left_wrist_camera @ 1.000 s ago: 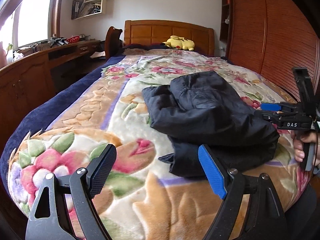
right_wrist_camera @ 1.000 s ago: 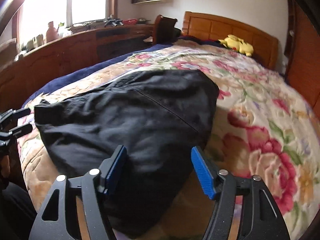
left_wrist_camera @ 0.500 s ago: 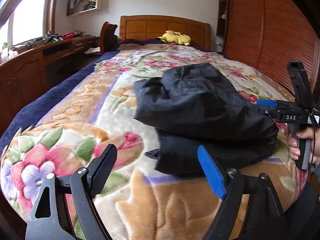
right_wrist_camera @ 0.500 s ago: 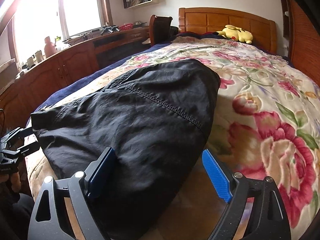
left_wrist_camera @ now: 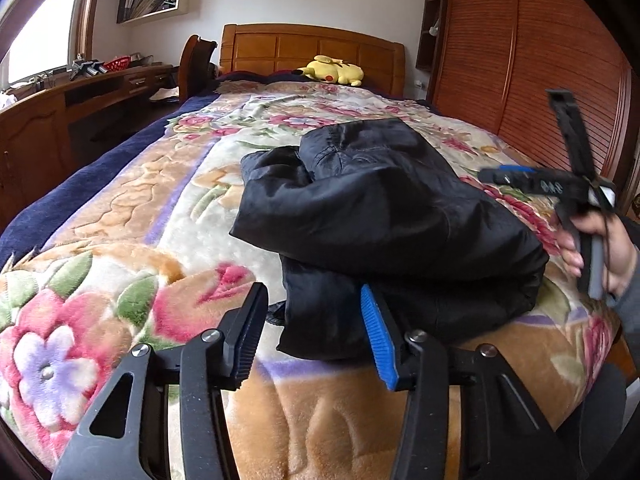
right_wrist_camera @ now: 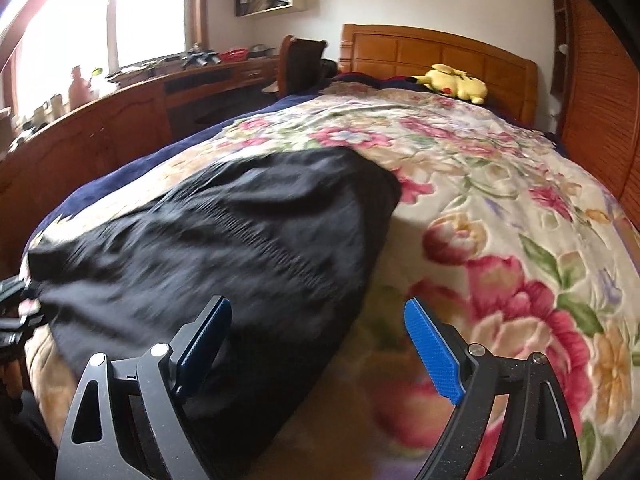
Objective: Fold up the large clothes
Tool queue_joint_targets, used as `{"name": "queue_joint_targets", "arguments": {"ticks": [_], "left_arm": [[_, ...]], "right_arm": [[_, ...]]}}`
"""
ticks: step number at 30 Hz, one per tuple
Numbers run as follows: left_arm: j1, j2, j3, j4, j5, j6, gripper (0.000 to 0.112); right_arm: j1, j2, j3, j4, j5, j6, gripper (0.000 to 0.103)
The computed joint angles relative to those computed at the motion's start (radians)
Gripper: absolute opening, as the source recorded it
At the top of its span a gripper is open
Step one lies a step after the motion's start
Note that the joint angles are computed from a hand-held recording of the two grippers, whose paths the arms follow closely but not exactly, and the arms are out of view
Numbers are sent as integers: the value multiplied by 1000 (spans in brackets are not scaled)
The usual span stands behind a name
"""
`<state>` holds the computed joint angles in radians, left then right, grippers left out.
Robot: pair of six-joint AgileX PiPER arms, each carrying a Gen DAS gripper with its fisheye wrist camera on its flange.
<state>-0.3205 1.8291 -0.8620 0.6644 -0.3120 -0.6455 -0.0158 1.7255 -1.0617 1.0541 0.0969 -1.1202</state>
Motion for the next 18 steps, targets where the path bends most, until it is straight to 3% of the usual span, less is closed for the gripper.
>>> {"name": "queue_joint_targets", "arguments": {"ticks": [6, 11, 16, 18], "left_arm": [[6, 4, 0, 27, -11, -10, 49], [27, 20, -14, 115, -23, -80, 49], [18, 26, -21, 88, -11, -53, 49], [17, 30, -29, 101, -4, -68, 49]], "right_arm": [[-34, 172, -245, -442, 70, 473, 89], [-25, 367, -525, -745, 183, 781, 89], [-27, 556, -831, -821, 312, 883, 94], [-39, 635, -965, -762, 410, 849, 94]]}}
